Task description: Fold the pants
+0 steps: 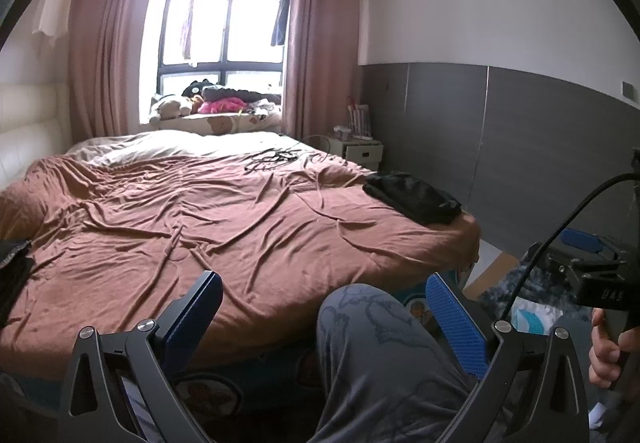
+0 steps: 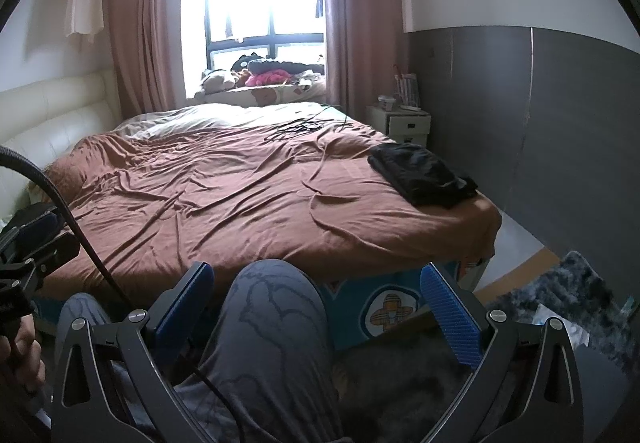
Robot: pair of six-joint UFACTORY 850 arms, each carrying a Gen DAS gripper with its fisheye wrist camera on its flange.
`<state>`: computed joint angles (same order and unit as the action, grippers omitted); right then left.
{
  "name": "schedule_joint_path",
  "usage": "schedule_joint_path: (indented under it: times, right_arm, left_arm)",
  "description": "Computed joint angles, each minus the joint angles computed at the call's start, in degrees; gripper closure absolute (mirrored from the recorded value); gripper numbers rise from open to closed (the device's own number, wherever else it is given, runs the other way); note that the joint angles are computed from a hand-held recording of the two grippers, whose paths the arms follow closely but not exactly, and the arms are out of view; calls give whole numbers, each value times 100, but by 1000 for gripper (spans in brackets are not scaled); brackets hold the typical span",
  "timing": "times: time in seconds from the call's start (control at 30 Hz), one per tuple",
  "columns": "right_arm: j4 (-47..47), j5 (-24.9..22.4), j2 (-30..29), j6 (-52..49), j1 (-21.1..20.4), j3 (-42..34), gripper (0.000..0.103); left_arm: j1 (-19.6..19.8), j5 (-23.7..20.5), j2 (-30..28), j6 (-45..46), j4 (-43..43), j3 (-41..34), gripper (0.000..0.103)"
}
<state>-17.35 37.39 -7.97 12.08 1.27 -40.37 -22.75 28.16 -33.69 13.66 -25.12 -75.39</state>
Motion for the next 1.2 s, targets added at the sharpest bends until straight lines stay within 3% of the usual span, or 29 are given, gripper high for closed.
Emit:
schedule_joint_path:
  times: [1.2]
  right_arm:
    - [33, -32, -35, -161, -48, -56, 0]
  left_arm:
    - [3, 60, 25, -87, 110, 48, 0]
